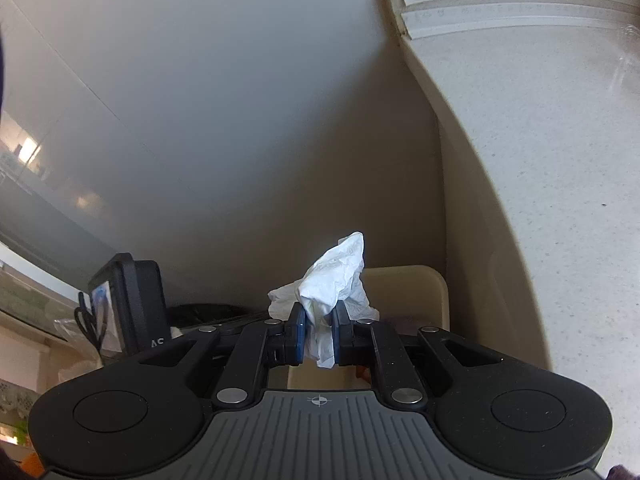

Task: Collect trash
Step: 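Open both tools to drop the glove and tissue into the bin, then move both open tools back up toward the remaining countertop trash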

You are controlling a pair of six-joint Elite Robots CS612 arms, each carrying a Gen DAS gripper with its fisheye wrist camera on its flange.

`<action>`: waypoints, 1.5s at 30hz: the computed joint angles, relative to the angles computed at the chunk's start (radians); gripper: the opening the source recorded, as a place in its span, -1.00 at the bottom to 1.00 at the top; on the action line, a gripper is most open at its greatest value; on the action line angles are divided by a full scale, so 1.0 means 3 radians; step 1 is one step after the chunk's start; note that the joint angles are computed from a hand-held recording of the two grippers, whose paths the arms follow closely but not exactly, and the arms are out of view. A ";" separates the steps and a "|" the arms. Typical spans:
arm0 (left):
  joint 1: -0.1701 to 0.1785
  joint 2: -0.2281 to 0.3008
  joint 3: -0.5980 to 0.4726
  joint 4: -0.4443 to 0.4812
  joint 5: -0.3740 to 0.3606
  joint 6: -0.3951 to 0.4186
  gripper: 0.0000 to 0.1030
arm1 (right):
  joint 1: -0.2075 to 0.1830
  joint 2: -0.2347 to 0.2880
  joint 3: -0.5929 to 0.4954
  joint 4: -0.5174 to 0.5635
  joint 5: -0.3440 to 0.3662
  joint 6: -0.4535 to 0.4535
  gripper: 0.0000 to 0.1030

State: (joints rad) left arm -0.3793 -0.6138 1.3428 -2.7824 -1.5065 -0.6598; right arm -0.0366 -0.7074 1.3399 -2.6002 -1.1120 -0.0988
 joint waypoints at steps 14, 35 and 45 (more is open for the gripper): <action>0.0033 -0.0146 0.0237 0.0134 0.0164 0.0026 -0.53 | 0.0153 0.0258 -0.0343 0.0427 -0.0294 -0.0353 -0.64; 0.0009 -0.0124 0.0124 0.0263 0.0266 0.0047 0.56 | 0.0115 0.0233 -0.0343 0.0429 -0.0100 -0.0325 0.58; -0.0024 -0.0218 0.0125 0.0396 0.0387 0.0091 0.91 | 0.0086 0.0169 -0.0259 0.0141 0.0081 -0.0264 0.71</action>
